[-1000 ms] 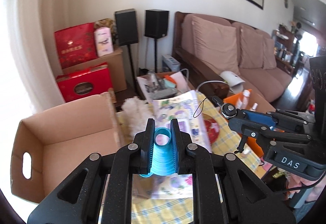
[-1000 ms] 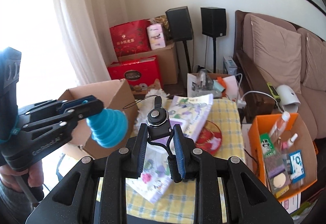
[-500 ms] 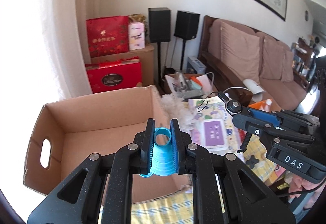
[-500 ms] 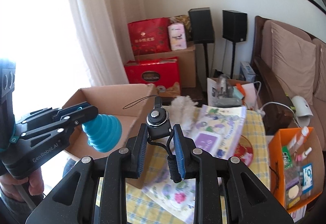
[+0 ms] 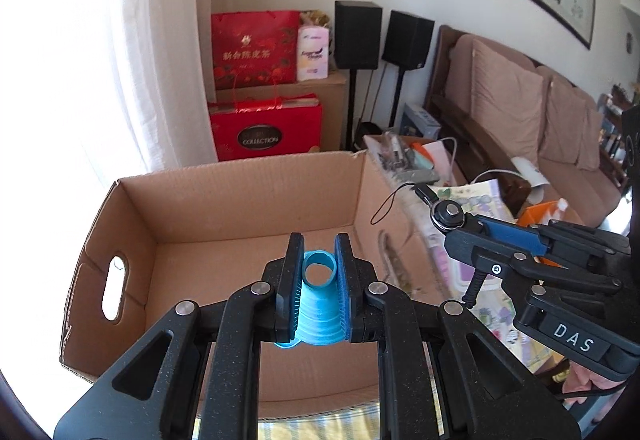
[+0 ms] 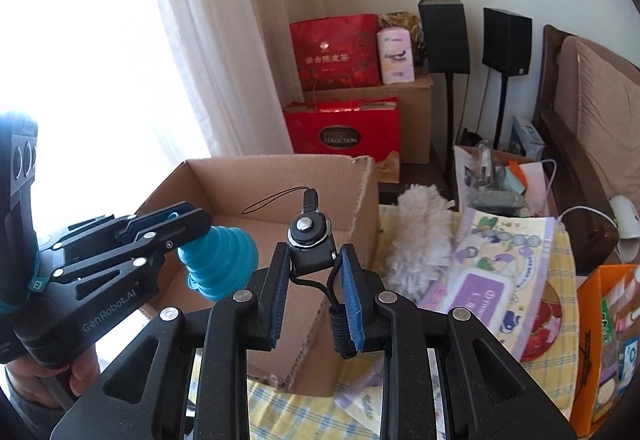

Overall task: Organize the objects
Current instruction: 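Carry the funnel and the black strap over the cardboard box with both grippers, then open both grippers to drop the funnel and strap into the box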

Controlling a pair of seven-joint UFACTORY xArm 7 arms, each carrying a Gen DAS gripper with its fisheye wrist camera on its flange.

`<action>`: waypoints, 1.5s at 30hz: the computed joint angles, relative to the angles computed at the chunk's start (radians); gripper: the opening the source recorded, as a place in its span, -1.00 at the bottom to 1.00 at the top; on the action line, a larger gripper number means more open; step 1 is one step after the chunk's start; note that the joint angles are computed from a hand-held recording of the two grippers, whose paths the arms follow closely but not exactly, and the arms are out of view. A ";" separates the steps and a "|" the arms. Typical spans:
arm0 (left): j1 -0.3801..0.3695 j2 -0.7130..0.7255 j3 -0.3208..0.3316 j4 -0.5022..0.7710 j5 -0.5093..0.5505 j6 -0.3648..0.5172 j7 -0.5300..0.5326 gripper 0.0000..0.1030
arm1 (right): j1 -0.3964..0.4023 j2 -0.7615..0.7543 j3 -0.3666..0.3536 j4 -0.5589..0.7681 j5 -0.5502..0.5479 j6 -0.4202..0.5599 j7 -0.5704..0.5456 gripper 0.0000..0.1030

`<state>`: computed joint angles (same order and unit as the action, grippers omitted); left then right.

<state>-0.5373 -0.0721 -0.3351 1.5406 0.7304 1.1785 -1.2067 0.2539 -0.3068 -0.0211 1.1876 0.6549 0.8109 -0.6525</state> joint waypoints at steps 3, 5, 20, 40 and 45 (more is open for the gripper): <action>0.013 -0.019 0.012 -0.042 -0.024 -0.023 0.002 -0.73 | 0.008 0.024 0.015 0.009 -0.004 -0.002 0.003 -0.52; 0.025 -0.028 0.017 -0.067 -0.042 -0.043 0.004 -0.73 | 0.012 0.040 0.024 0.012 -0.008 -0.005 0.004 -0.52; 0.081 -0.069 0.027 -0.200 -0.137 -0.134 0.001 -0.72 | 0.018 0.154 0.079 0.072 -0.006 0.041 0.031 -0.52; 0.114 -0.072 0.014 -0.238 -0.199 -0.184 0.009 -0.71 | 0.013 0.137 0.106 0.037 -0.100 0.011 0.057 -0.45; 0.103 -0.060 0.017 -0.221 -0.197 -0.190 -0.007 -0.31 | 0.013 0.099 0.075 0.020 -0.070 0.006 0.036 -0.32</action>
